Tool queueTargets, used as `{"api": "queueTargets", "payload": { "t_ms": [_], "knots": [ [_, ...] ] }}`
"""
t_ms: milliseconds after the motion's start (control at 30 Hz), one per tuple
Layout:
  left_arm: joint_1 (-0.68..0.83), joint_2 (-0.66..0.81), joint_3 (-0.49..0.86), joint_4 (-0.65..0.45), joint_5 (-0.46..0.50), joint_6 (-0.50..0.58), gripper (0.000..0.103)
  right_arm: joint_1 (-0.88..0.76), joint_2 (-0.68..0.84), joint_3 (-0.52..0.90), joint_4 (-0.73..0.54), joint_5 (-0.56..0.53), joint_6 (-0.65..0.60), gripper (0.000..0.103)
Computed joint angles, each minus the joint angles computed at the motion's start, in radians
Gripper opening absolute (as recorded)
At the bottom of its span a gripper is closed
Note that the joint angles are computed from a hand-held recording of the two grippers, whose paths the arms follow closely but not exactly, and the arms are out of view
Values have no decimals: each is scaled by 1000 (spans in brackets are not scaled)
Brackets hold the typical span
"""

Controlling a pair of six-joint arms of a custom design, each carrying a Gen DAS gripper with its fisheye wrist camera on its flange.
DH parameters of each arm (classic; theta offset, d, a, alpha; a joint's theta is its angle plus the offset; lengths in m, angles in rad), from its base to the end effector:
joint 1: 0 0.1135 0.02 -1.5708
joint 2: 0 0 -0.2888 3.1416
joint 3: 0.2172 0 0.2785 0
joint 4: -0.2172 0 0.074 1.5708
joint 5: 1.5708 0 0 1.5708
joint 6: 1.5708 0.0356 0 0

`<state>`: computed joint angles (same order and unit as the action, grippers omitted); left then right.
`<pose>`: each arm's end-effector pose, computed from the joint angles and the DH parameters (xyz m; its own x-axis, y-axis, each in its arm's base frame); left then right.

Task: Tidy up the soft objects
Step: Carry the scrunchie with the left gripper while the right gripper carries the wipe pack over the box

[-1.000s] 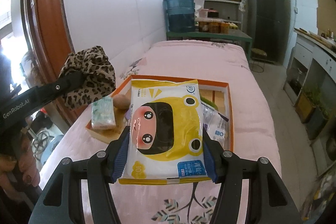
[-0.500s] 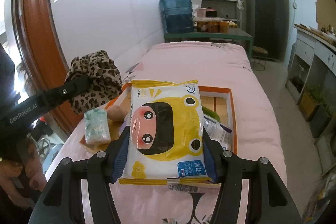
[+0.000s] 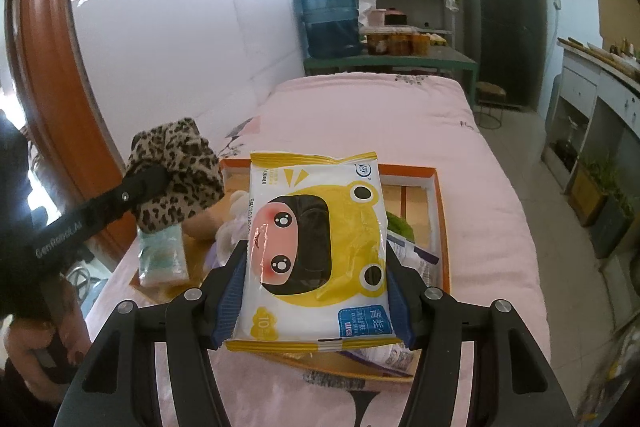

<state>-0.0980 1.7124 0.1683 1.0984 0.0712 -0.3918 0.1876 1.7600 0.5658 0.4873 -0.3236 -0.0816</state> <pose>0.2255 -0.0247 0.0819 -0.4582 -0.3377 -0.8222 -0.0146 0.9278 -0.3729 0.3045 0.0693 0.0963 -0.6022 -0.1930 -0.7747 -0.4650 0.8736 0.1439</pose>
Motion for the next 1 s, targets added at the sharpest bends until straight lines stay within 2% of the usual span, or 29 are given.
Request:
{"api": "queueTargets", "payload": {
  "t_ms": [233, 367, 600, 1000],
  "knots": [
    [2, 90, 34, 22, -5, 15, 10, 14, 76, 62, 10, 9, 22, 63],
    [8, 131, 54, 24, -2, 21, 10, 40, 132, 92, 34, 59, 24, 63],
    [9, 203, 84, 38, -10, 34, 10, 47, 223, 145, 54, 80, 42, 63],
    [18, 240, 116, 15, -9, 31, 10, 70, 280, 164, 96, 109, 24, 63]
  ]
}}
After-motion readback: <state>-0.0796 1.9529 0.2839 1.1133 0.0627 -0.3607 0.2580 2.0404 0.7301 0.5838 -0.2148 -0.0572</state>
